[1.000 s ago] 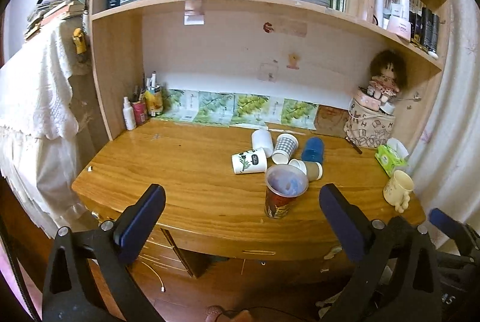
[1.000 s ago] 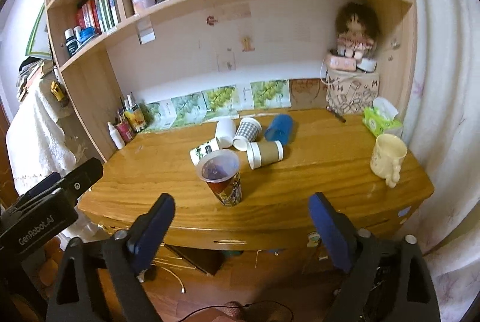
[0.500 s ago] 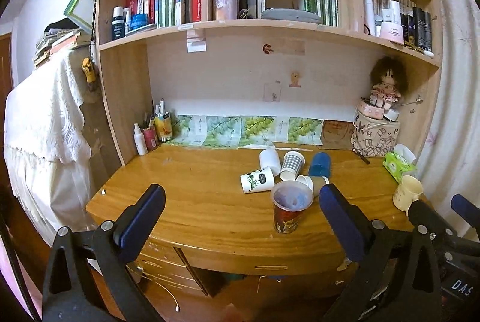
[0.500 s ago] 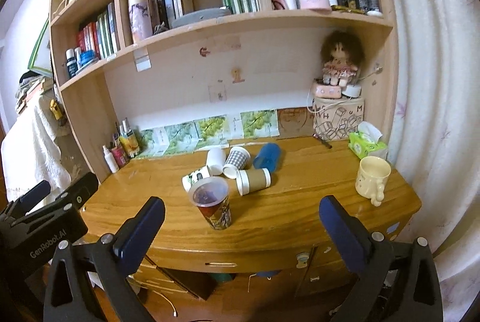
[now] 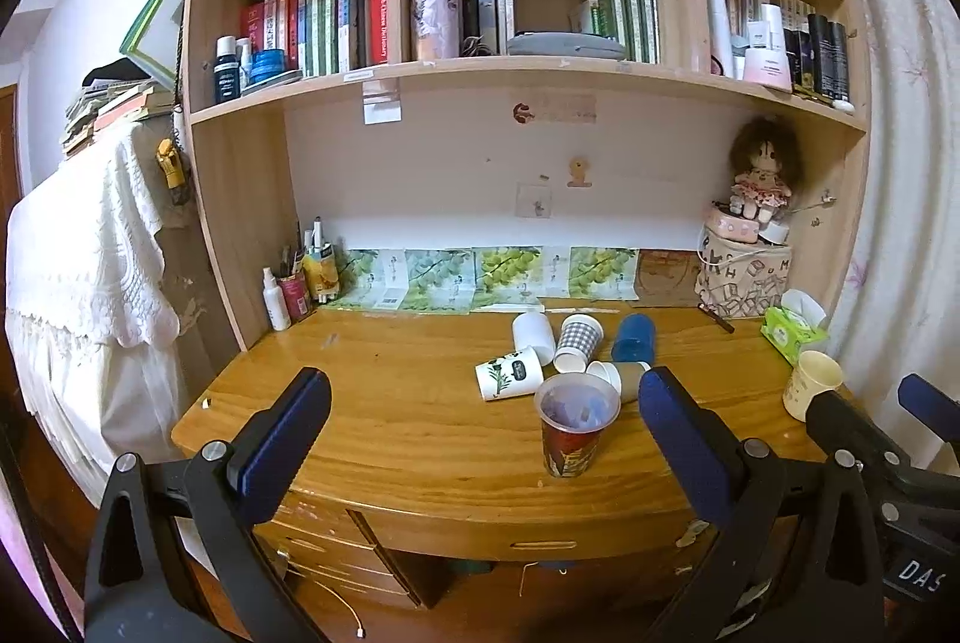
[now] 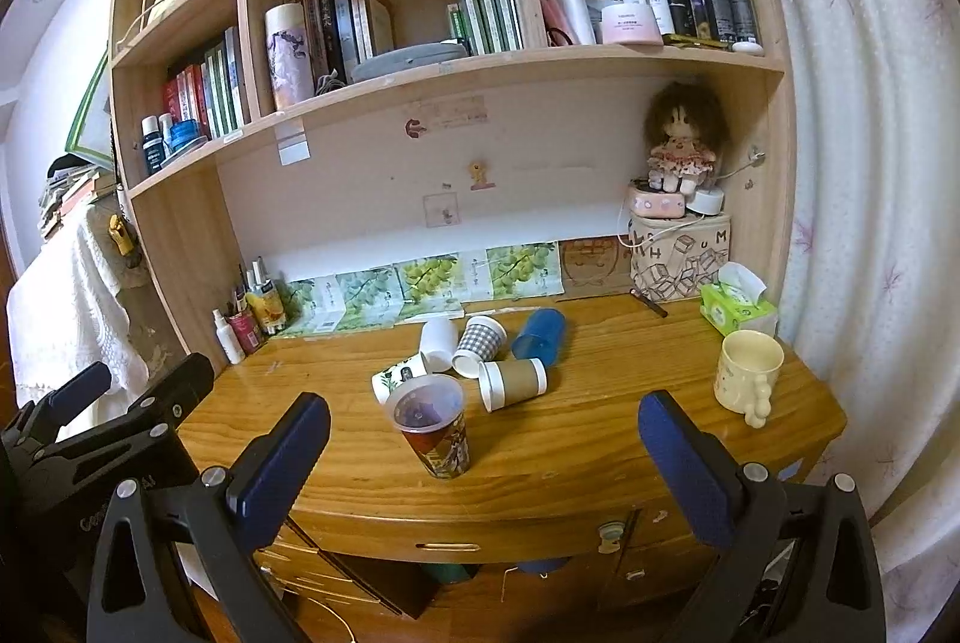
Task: Flip cup upright
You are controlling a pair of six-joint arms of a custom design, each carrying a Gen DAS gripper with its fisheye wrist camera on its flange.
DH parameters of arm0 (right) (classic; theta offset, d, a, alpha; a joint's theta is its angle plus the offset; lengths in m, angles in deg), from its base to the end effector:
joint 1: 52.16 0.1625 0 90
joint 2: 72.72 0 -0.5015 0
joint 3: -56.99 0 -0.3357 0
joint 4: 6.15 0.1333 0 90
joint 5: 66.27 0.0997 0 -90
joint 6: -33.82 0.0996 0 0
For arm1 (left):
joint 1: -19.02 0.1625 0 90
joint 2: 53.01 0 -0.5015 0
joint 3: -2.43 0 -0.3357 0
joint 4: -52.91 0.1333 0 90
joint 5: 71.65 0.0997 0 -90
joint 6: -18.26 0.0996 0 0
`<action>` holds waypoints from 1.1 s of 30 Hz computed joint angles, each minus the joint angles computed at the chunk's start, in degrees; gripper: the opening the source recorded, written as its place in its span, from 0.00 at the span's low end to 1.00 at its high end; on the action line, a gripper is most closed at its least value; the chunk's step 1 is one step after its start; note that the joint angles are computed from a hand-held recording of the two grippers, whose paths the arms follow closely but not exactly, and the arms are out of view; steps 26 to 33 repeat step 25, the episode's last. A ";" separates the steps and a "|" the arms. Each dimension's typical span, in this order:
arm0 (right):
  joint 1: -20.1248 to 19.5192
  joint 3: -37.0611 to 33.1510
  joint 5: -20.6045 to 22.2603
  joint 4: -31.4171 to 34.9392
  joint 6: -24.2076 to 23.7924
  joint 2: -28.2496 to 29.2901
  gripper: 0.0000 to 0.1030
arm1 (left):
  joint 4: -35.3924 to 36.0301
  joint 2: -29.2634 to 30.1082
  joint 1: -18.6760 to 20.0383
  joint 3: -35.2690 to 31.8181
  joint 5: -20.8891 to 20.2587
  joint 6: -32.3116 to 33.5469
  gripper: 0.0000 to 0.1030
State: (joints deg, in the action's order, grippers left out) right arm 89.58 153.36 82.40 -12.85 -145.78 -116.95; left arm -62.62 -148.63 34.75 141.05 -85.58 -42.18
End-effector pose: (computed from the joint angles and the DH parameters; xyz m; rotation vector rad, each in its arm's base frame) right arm 0.4466 -0.2907 0.1404 0.4926 -2.1852 1.3425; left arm -0.2113 -0.2984 0.3798 0.4846 1.9776 -1.3399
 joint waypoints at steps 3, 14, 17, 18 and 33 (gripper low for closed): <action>0.05 0.04 -0.04 0.14 0.23 -0.04 1.00 | -1.86 0.21 -0.05 0.38 -0.01 1.26 1.00; -0.20 1.12 -0.07 -0.85 -0.50 -1.11 1.00 | -2.69 0.71 -0.61 0.60 -0.04 1.50 1.00; -0.36 1.04 -0.13 -0.49 -0.58 -1.36 1.00 | -2.49 0.80 -0.83 0.61 -0.15 1.16 1.00; -0.35 1.01 -0.14 -0.35 -0.49 -1.34 1.00 | -2.51 0.88 -0.85 0.62 -0.14 1.18 1.00; -0.37 1.95 0.03 -0.37 -0.22 -2.05 1.00 | -0.61 1.56 -1.84 0.47 -0.10 -1.15 1.00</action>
